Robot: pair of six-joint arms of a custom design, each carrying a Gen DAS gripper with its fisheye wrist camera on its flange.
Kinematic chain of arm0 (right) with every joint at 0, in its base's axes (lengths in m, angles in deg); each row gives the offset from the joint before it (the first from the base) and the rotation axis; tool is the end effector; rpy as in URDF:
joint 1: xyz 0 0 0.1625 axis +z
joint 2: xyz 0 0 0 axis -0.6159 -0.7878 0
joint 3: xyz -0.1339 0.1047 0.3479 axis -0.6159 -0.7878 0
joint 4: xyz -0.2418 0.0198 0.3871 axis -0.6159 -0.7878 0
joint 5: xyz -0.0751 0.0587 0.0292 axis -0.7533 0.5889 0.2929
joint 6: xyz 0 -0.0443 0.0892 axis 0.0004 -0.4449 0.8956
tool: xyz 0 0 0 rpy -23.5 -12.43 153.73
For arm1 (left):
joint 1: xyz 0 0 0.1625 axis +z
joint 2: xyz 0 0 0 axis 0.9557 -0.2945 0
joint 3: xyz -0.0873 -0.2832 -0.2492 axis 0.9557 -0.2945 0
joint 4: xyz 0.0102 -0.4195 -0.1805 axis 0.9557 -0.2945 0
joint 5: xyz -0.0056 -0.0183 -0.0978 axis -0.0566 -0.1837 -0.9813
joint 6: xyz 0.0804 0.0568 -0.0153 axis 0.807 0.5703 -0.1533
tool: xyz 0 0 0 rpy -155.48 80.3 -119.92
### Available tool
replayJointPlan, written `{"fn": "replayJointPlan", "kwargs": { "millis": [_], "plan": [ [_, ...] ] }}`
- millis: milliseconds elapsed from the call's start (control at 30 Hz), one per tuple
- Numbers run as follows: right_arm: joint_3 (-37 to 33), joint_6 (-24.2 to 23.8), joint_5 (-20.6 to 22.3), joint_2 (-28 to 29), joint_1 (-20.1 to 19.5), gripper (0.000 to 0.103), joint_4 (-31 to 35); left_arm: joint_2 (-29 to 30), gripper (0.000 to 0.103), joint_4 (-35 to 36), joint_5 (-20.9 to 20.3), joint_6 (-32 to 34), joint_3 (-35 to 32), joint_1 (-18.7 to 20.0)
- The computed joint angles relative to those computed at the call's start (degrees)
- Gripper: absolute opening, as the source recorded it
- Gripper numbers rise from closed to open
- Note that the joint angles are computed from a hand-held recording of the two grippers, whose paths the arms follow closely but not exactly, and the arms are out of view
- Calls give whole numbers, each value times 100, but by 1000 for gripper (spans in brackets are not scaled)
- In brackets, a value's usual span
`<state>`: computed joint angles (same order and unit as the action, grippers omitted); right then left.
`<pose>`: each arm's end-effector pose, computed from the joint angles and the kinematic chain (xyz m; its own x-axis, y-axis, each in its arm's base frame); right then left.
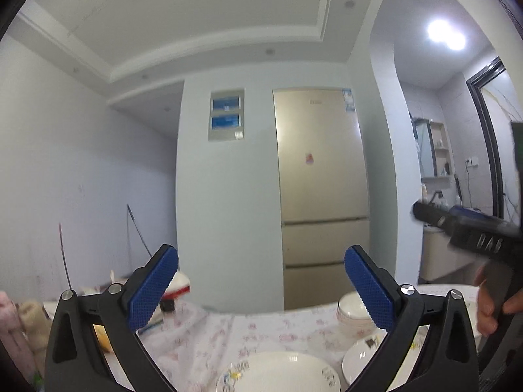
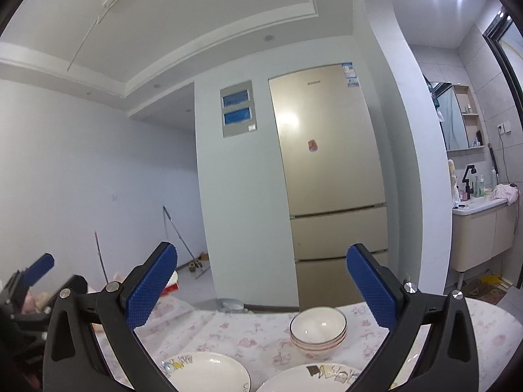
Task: Organize plates and bowls
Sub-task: 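Move both grippers toward the cartoon-printed white plates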
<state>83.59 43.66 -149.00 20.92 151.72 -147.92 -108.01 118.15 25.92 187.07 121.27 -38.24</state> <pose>0.4367 -0.6179 0.1720 -0.5817 -0.7008 0.4130 -0.6331 0.0712 -0.7708 -0.2260 -0.4260 0.3438 -0.5936 -0.5034 -0.6279 0.7393 -0.0327 -0.6726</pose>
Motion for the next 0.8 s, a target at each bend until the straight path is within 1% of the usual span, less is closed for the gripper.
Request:
{"fn": "replayJointPlan", "kwargs": {
  "millis": [67,100,167,267,333,367,467,500,600,667,733,800],
  "plan": [
    [-87,-347,-156,103,33,103,486,-49,103,143,150,-218,49,138],
    [-145,-443,-275,170,45,103,649,-64,103,198,238,-285,52,199],
    [-247,-493,-444,320,56,103,867,-127,103,504,502,-654,88,352],
    [-346,-451,-552,468,23,103,1145,-190,103,850,686,-1233,144,564],
    [-440,-433,-685,567,10,103,1296,-266,103,1264,908,-1754,239,699],
    [-477,-425,-766,615,4,103,1337,-282,103,1380,988,-1931,298,752],
    [-551,-366,-911,744,-32,103,1363,-292,103,2287,1200,-3041,527,1000],
    [-552,-340,-942,769,-46,103,1384,-269,103,2629,1326,-3434,554,1101],
    [-615,-274,-1024,879,-94,103,1500,-329,103,3479,1414,-4539,733,1297],
    [-637,-290,-1116,939,-126,103,1576,-296,103,3565,1471,-4643,679,1393],
    [-688,-378,-1266,1016,-132,103,1682,-302,103,3751,1516,-4891,693,1484],
    [-729,-476,-1437,1090,-138,103,1752,-321,103,4153,1571,-5346,755,1578]
  ]
}}
